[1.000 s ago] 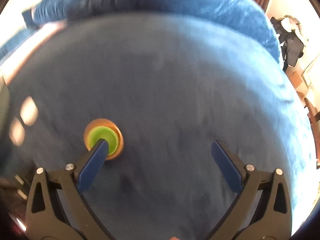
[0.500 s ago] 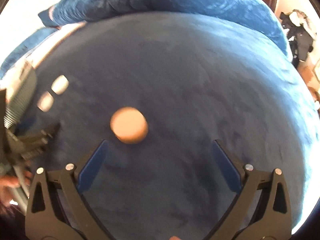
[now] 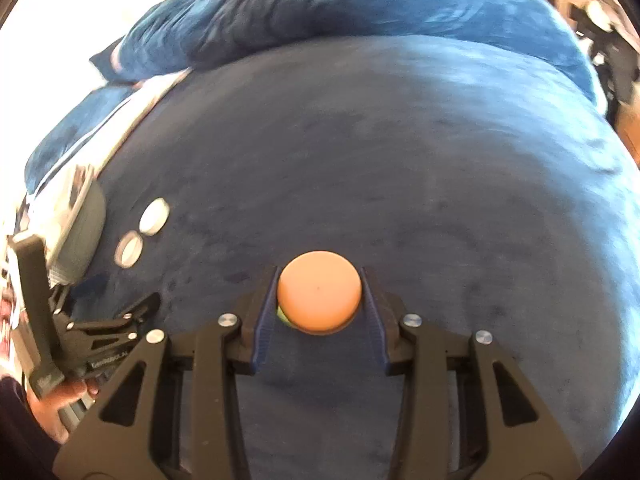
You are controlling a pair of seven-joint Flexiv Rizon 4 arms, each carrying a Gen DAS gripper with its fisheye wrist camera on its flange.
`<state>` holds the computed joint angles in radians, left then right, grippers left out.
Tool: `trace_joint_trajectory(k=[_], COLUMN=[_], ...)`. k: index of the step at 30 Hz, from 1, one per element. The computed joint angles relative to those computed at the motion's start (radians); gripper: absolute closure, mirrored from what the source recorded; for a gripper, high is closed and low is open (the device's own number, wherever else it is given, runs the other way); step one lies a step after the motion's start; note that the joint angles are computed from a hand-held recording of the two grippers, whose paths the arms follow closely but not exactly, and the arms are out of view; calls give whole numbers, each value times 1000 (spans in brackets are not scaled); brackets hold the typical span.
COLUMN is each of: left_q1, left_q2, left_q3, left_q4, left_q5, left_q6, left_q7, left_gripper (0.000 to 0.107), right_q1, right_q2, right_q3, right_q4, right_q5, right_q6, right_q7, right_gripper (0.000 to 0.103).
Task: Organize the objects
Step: 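Grasp the green cap left on the bed with the left tool, then carry the green cap in the left tool while the right tool carries the orange cap to the basket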
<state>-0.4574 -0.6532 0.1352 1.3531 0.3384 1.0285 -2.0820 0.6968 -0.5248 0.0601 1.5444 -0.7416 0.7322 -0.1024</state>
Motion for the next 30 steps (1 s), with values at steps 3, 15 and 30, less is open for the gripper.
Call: trace_joint_trajectory(k=[3,15,30], left_q1=[26,-1,-19], left_q2=[-6,-152,-189], left_q3=[-75,-190,-191], left_q4=[-11,-190,-242], left_q5=[-43,-314,-383], left_q6=[66,13,-7], left_q7=[91,349,397], left_gripper=[12,12,77], right_q1=[13,-45,-65], right_q2=[40,119,131], right_q3=[-1,46,56], right_q4=[43,163,199], right_q5=[11,2,3], right_q6=[-55,-23,17], right_q7=[114,264,267], right_gripper=[62,62,62])
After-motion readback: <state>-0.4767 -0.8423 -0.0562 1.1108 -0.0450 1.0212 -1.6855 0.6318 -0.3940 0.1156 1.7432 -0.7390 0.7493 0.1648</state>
